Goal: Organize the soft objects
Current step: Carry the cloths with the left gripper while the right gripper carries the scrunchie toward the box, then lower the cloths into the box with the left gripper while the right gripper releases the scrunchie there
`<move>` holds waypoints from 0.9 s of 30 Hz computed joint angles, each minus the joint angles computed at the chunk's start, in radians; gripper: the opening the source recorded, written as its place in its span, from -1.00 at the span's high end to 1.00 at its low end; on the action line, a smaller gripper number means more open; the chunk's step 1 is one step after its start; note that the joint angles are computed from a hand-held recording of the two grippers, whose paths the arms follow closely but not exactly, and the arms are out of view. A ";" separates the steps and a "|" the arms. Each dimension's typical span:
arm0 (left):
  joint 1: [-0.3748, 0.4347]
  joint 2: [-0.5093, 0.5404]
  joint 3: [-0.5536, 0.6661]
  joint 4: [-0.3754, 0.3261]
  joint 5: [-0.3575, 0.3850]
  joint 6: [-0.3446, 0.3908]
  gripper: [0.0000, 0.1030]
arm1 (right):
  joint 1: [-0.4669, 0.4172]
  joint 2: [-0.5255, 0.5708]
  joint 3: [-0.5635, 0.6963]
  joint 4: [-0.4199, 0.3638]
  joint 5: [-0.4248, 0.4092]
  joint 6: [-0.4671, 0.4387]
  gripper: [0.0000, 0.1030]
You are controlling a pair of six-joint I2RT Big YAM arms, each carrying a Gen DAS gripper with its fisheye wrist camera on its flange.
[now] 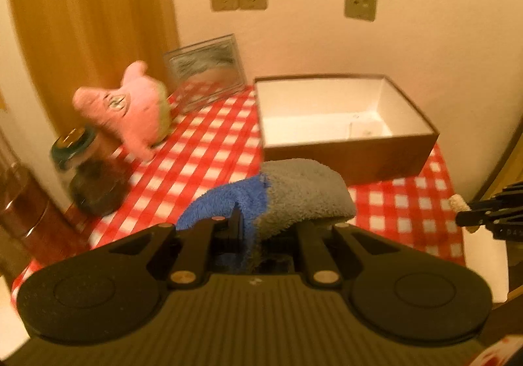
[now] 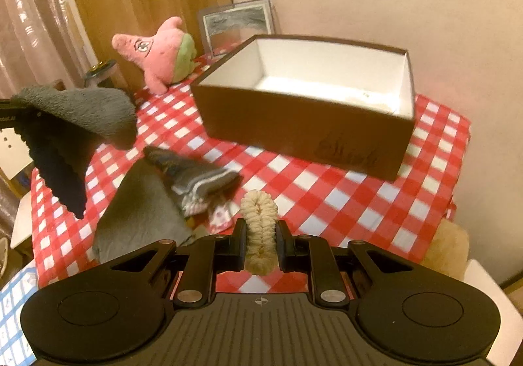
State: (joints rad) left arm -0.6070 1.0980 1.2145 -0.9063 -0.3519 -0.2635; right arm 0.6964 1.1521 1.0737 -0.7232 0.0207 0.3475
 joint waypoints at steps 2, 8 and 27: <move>0.006 0.043 0.040 0.023 0.022 0.020 0.81 | -0.018 0.005 0.016 0.005 -0.006 -0.019 0.65; 0.018 0.171 0.170 0.079 0.060 0.089 0.81 | -0.071 0.042 0.073 0.029 -0.021 -0.080 0.65; 0.080 0.608 0.653 0.029 0.143 0.126 0.81 | -0.268 0.297 0.333 0.110 -0.141 -0.198 0.65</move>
